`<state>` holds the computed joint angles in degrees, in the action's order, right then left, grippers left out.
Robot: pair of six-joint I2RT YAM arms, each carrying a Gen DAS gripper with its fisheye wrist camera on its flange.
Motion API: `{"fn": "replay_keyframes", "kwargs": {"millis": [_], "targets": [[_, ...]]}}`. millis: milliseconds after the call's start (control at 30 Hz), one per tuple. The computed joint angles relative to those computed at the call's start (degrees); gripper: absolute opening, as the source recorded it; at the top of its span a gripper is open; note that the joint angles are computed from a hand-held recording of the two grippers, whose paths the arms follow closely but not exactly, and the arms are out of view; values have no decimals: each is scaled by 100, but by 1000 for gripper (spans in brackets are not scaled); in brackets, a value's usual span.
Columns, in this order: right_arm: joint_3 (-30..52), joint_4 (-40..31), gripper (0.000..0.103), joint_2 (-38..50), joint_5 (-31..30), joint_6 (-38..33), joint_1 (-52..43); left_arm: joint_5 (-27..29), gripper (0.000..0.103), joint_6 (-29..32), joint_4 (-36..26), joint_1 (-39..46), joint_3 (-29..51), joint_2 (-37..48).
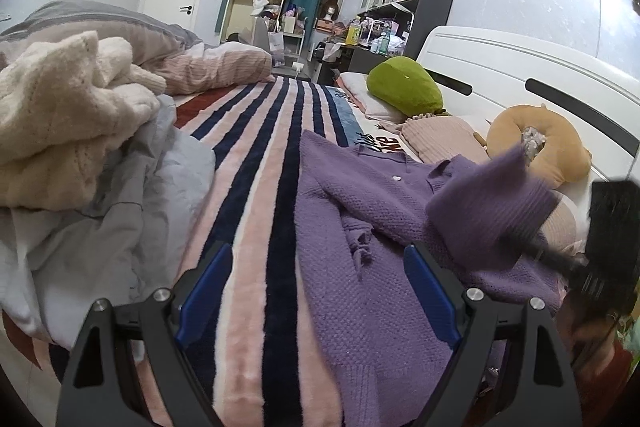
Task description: Fold large clothes
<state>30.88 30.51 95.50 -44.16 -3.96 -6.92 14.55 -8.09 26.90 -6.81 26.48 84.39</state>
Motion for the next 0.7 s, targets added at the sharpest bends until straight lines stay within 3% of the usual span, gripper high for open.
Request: {"fn": "replay_keyframes", "kwargs": {"millis": [100,233,300,400,533,700], "targets": [[182,-287,4,561,400,-224,579,76,85,-2,15,115,-29,10],[682,-896,11,1257,479,-207,669,140,85,0,45,168,-29,74],[733,-1106,29,1320,435,-330,593,135,85,8,57,137,-19,121],[404,-1045,48,914,250,-426,416,185,85,30,42,114,-16,150],[-80,-1175,54,4,92,-507,-102,305,85,147,-46,36,83,331],[-580,-1798,64,-1061,-88,-1032,-1734,784,85,262,-68,-39,277,887]]}}
